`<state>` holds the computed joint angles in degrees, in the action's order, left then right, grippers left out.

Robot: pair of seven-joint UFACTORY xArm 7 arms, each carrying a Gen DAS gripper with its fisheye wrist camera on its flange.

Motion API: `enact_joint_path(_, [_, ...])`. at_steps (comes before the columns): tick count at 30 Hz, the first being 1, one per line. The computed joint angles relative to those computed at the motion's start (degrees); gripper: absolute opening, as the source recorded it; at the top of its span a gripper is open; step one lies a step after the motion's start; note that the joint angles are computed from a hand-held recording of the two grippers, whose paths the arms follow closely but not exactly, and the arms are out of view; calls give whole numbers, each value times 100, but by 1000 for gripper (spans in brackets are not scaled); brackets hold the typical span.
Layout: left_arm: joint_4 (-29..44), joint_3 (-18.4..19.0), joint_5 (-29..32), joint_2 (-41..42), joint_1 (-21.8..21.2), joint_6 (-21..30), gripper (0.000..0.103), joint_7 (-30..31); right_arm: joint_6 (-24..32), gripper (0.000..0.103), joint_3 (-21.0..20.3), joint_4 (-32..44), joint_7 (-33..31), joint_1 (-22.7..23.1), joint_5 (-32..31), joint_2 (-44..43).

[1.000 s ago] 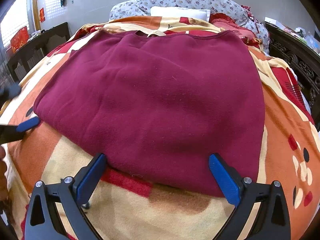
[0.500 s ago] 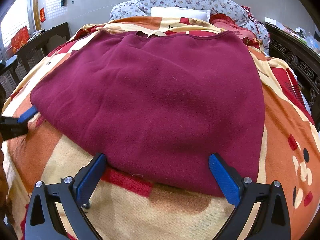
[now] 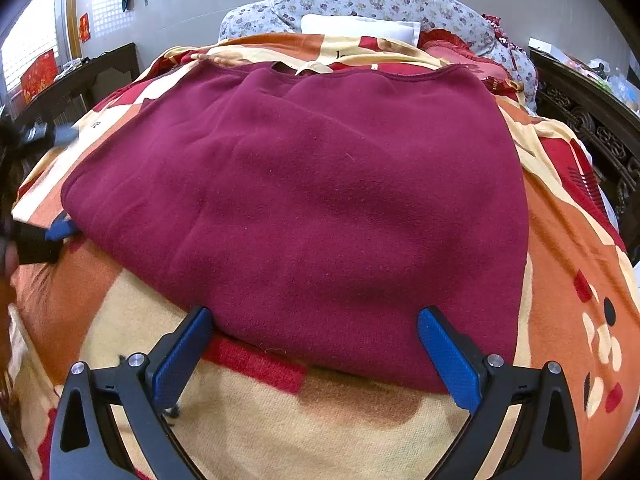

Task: Fold small clothes

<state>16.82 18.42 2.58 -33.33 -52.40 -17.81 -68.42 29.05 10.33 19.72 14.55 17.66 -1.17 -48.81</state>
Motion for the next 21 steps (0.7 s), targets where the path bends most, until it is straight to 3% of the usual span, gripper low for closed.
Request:
enact_joint_path(1, [63,-220,-28,18,158,177,100,20,2,103,1,2,-1,-3,-6,3])
enact_joint_path(4, [41,-1079,-187,125,794,50,100,132,6,103,-18,-1,0,17,13,-7])
enact_joint_path(6, [10,-1447,-229,151,1088,-24,97,190,12,103,-40,-8,-13,36,30,-29])
enact_joint_path(8, [-24,-2038,-438,-35,1625,310,70,152,79,103,-150,8,-69,107,110,-130])
enact_joint_path(10, [-25,-2440,-534,-204,2093,897,18,122,233,103,-288,81,-112,202,258,-353])
enact_joint_path(12, [-90,-2385,-724,-164,2086,929,16,297,347,103,-505,306,-269,388,487,-540])
enact_joint_path(13, [-79,-2604,-696,-191,2298,1046,15,293,405,103,-553,561,-323,420,574,-507])
enact_joint_path(16, [209,-3838,-536,-343,3447,1472,13,265,808,103,-665,1730,-379,495,937,305])
enact_joint_path(18, [428,-4653,-221,-570,4255,1778,12,195,1056,103,-1313,2624,-899,1206,1930,1205])
enact_joint_path(21, [612,-5277,232,-932,4823,2141,10,52,1518,103,-1638,3715,-1169,1542,2861,2375])
